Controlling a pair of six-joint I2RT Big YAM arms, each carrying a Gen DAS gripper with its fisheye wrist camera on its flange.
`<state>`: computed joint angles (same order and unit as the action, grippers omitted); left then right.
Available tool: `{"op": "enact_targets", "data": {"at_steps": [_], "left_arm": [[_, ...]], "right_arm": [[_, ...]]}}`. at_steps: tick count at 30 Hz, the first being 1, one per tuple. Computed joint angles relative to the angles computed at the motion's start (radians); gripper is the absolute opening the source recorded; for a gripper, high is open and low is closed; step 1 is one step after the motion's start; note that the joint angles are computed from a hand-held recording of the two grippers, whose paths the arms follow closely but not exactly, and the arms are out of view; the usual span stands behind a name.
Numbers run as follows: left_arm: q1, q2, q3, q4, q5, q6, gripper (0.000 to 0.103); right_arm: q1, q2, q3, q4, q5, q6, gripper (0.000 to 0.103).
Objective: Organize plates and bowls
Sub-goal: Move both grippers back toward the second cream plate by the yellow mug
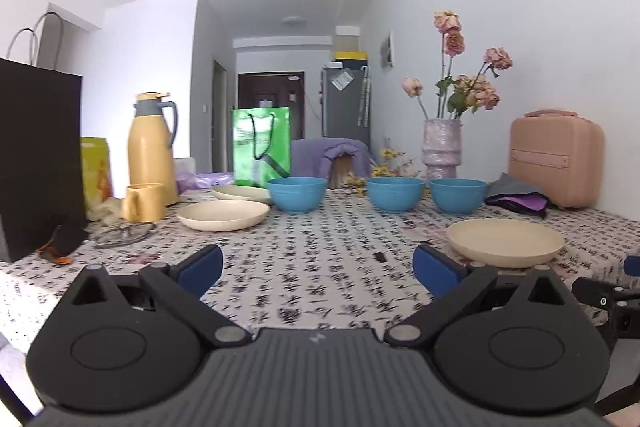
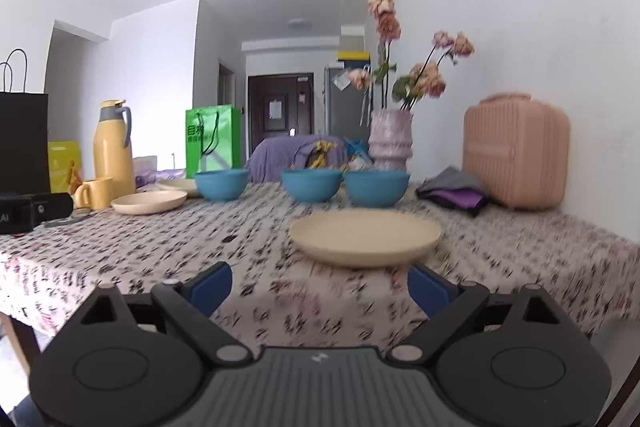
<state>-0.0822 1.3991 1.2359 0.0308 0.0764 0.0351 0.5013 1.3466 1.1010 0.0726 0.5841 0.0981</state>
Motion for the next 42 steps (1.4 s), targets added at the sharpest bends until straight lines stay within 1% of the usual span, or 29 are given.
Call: {"op": "enact_targets", "data": {"at_steps": [1,3,8,13,21,24,29,33,42], "left_arm": [[0.003,-0.002,-0.003,-0.005,-0.003,-0.002,0.103],[0.013,-0.003,-0.005,-0.019,0.001,-0.006,0.103],[0.038,-0.011,-0.016,-0.022,-0.004,-0.040,0.103],[0.048,-0.014,-0.020,-0.022,-0.015,-0.053,0.103],[0.044,0.003,0.007,-0.054,-0.032,-0.044,0.103],[0.038,0.019,0.030,-0.063,-0.053,-0.032,0.103],[0.043,0.052,0.079,-0.093,-0.069,-0.026,0.103],[0.053,0.093,0.143,-0.123,-0.075,-0.011,0.103],[0.089,0.221,0.322,-0.181,-0.054,-0.029,0.103]], "right_arm": [[0.002,0.008,0.009,-0.010,-0.005,0.004,0.095],[0.015,0.023,0.022,0.003,0.004,-0.020,0.095],[0.037,0.042,0.048,0.013,-0.002,-0.044,0.095],[0.052,0.053,0.059,0.011,-0.011,-0.066,0.095],[0.050,0.061,0.073,0.005,-0.024,-0.069,0.095],[0.044,0.070,0.093,0.001,-0.036,-0.074,0.095],[0.033,0.112,0.162,-0.018,-0.063,-0.089,0.095],[0.020,0.161,0.244,-0.050,-0.086,-0.091,0.095],[-0.001,0.323,0.490,-0.135,-0.127,-0.116,0.095]]}}
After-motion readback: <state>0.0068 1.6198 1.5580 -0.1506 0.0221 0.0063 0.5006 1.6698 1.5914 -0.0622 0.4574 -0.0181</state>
